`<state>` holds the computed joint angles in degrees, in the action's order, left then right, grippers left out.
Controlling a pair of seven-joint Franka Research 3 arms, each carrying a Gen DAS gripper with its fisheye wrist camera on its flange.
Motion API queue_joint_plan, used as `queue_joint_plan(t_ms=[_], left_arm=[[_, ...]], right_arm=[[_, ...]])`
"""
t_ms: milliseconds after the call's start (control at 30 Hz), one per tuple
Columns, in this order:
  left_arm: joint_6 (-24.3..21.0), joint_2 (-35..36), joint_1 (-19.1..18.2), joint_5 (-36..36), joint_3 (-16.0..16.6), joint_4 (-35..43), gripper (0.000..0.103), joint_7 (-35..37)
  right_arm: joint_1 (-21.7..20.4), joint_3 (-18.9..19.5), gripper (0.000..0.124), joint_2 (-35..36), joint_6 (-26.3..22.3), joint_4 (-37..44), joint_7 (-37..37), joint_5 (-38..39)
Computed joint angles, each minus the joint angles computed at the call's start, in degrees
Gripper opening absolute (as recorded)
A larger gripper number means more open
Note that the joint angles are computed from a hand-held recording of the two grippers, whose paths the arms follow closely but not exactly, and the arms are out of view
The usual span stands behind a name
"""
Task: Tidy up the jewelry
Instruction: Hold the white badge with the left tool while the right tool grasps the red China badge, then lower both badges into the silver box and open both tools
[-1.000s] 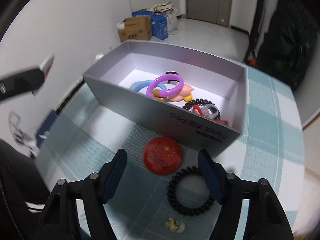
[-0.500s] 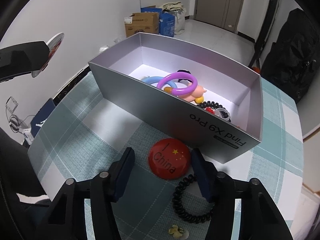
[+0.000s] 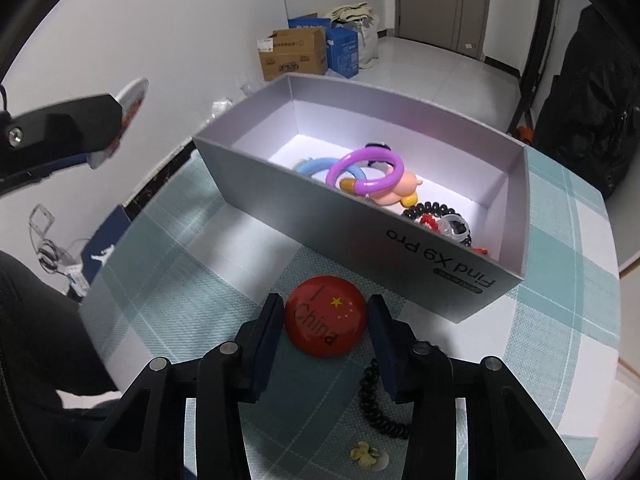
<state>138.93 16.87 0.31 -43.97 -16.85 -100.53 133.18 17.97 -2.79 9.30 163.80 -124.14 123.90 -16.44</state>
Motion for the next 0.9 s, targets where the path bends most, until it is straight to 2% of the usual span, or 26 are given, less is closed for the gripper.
queue_joint_plan(t_ms=[367,467,600,733,900], left_arm=[[3.1,-0.2,-0.3,-3.1,-0.5,-0.5,0.036,0.0],[3.2,0.3,-0.5,-2.5,-0.6,0.0,0.036,-0.7],[3.1,0.7,-0.6,-2.6,-1.0,0.5,0.036,-0.9],[3.3,0.9,-0.7,-3.1,-1.5,0.9,0.036,-0.5],[3.7,2.1,-1.7,-1.3,-1.7,2.2,0.036,-1.4]], right_arm=[[-4.4,3.3,0.042,-7.9,10.2,-7.6,-10.0,15.6],[-5.1,4.2,0.042,-9.0,12.5,-8.4,-15.1,22.8],[-5.8,4.7,0.042,-9.7,14.2,-8.6,-14.8,22.2],[-5.9,4.9,0.042,-10.1,15.5,-8.7,-17.8,25.7],[-5.1,4.8,0.042,-9.8,16.5,-7.7,-27.7,36.9]])
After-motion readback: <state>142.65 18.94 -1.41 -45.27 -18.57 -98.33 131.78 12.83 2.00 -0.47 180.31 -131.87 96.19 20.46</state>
